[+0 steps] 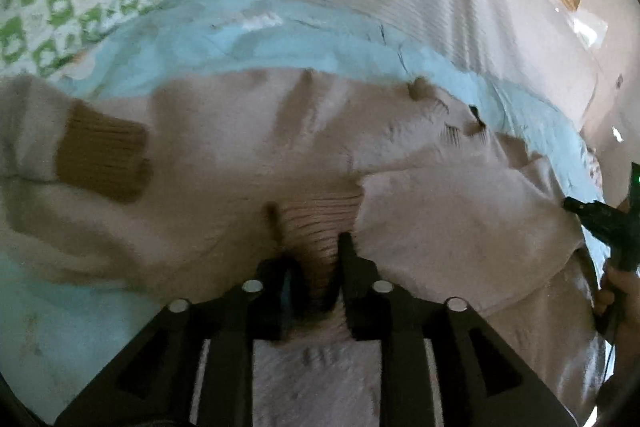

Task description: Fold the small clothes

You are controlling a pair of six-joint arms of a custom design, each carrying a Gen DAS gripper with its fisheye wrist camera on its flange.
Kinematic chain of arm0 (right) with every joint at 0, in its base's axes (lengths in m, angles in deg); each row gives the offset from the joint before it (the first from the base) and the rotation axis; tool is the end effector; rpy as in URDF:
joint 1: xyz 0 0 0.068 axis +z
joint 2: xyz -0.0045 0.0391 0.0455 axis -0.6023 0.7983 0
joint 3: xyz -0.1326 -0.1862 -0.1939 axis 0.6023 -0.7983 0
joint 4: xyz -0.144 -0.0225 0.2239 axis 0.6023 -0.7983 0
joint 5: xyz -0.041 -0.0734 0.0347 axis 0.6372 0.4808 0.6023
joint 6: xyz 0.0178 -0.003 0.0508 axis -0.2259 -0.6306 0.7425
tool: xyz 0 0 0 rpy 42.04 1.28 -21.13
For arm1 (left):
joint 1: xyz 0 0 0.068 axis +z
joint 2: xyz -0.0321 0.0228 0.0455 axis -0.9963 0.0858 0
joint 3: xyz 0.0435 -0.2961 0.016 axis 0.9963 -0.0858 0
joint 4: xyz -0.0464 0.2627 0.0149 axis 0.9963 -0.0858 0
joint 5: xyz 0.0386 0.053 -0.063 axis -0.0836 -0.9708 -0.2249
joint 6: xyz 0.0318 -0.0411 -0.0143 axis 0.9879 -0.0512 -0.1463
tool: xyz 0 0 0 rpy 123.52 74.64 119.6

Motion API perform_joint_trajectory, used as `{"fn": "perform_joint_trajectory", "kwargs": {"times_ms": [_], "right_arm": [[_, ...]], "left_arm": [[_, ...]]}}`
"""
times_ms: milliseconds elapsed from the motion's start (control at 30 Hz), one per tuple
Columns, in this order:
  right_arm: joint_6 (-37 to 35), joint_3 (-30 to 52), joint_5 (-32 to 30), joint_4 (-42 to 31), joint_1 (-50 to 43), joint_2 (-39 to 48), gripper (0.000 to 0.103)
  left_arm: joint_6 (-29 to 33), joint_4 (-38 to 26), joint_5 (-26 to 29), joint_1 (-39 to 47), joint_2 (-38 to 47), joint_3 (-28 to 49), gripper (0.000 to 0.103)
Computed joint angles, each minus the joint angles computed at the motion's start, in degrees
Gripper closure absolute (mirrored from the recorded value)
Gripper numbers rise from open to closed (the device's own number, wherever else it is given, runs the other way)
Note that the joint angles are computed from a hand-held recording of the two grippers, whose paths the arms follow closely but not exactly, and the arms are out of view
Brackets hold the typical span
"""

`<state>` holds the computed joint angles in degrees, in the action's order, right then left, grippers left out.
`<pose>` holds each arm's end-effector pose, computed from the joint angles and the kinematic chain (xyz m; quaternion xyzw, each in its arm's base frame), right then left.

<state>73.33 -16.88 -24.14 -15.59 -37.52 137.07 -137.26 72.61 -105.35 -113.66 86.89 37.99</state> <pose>0.3421 -0.0013 0.1852 0.0537 0.9136 0.0448 0.4006 0.2392 -0.1138 0.1354 -0.2171 0.9050 -0.0345 0.3641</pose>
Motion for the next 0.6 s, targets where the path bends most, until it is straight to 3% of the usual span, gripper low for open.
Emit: {"fn": "perform_joint_trajectory", "kwargs": {"times_ms": [33,267,300,400,433,533,600], "right_arm": [[0.8,-2.3,-1.4,1.2,-0.5,-2.7,0.051],[2.1,-14.7,-6.5,2.9,5.8,-14.0,0.050],[2.4,-16.0,-6.8,2.9,7.1,-14.7,0.049],[3.1,-19.6,-6.3,1.0,12.5,-17.8,0.049],[3.2,-20.3,-5.3,0.5,14.4,-18.6,0.049],[4.2,-22.2,-3.9,1.1,19.8,-19.1,0.044],[5.0,-23.4,-4.4,2.5,21.0,-18.7,0.042]], "left_arm": [[-0.7,-1.0,-1.1,-0.6,-1.3,-0.6,0.076],[-7.1,-9.0,-6.1,-6.5,-11.8,-5.8,0.076],[-8.1,-11.5,-7.2,-7.5,-13.7,-6.1,0.073],[-11.3,-20.2,-12.0,-9.5,-20.9,-6.6,0.035],[-11.1,-22.9,-13.9,-9.6,-22.8,-6.3,0.032],[-4.1,-30.7,-17.9,-6.5,-25.3,-2.7,0.027],[8.1,-30.4,-19.5,-2.2,-24.7,-0.4,0.026]]}}
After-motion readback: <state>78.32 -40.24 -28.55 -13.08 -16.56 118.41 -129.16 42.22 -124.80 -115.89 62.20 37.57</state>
